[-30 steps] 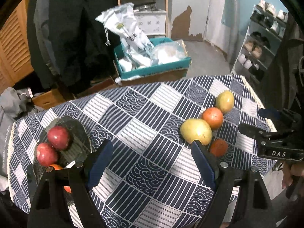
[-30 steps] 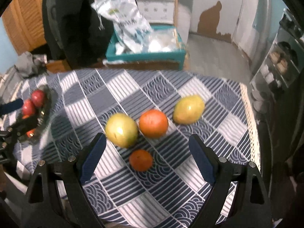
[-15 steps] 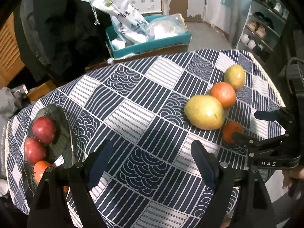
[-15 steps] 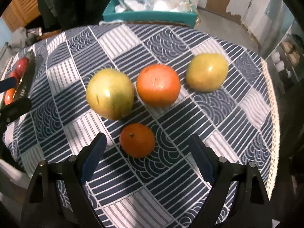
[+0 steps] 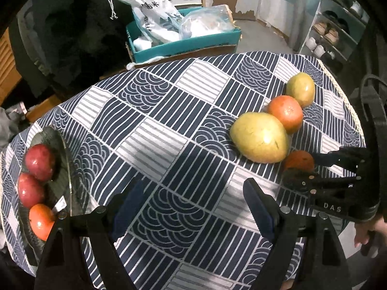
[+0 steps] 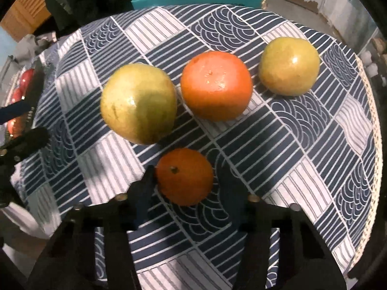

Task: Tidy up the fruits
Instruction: 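Approach the small tangerine with the right tool while the left tool approaches the large pear, then close the right tool on the tangerine while the left tool grasps the large pear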

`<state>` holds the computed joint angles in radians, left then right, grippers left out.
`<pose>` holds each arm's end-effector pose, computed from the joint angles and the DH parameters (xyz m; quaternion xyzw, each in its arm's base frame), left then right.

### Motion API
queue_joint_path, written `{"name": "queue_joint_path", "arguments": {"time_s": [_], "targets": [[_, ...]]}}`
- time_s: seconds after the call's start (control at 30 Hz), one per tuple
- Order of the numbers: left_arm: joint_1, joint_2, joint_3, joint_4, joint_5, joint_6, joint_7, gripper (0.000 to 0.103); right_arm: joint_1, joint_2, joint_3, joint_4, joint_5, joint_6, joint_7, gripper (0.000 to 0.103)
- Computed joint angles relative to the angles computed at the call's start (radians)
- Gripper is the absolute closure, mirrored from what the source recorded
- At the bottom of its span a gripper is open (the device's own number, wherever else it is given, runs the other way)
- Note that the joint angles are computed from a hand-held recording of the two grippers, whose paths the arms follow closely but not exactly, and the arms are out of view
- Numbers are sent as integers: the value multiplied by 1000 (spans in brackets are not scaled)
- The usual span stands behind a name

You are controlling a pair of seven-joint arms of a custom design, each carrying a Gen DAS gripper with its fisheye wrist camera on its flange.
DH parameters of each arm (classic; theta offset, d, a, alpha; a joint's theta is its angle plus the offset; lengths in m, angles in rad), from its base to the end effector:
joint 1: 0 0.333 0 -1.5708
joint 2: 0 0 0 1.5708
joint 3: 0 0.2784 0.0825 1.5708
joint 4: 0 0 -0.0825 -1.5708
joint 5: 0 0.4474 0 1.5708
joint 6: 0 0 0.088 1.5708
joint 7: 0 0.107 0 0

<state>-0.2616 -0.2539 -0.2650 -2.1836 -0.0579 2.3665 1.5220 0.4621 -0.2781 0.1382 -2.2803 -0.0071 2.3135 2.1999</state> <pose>0.5022 -0.2984 0.4783 -0.5187 0.8280 -0.1828 0.1094 0.4622 0.3173 0.4348 -0.6900 0.7069 -0.0478 0.1477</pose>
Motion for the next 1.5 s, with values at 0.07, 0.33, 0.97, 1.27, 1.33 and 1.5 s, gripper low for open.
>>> {"name": "queue_joint_path", "arguments": {"time_s": [0.07, 0.33, 0.97, 1.27, 1.33, 1.5], "targets": [[-3, 16, -1, 17, -9, -1, -3, 17, -8, -3, 9, 6, -32, -18, 23, 56], [-22, 81, 2, 82, -70, 4, -1, 17, -34, -69, 10, -39, -99, -18, 91, 57], [-69, 265, -12, 234, -82, -24, -18, 17, -82, -184, -8, -129, -172, -26, 163, 57], [-77, 330, -11, 278, -115, -37, 14, 16, -84, -195, -16, -141, -160, -11, 157, 57], [-78, 331, -11, 275, -123, -29, 20, 17, -83, -196, -18, -145, -156, -8, 152, 57], [-82, 328, -12, 267, -115, -18, 57, 19, -84, -192, -20, -147, -147, -7, 144, 57]]}}
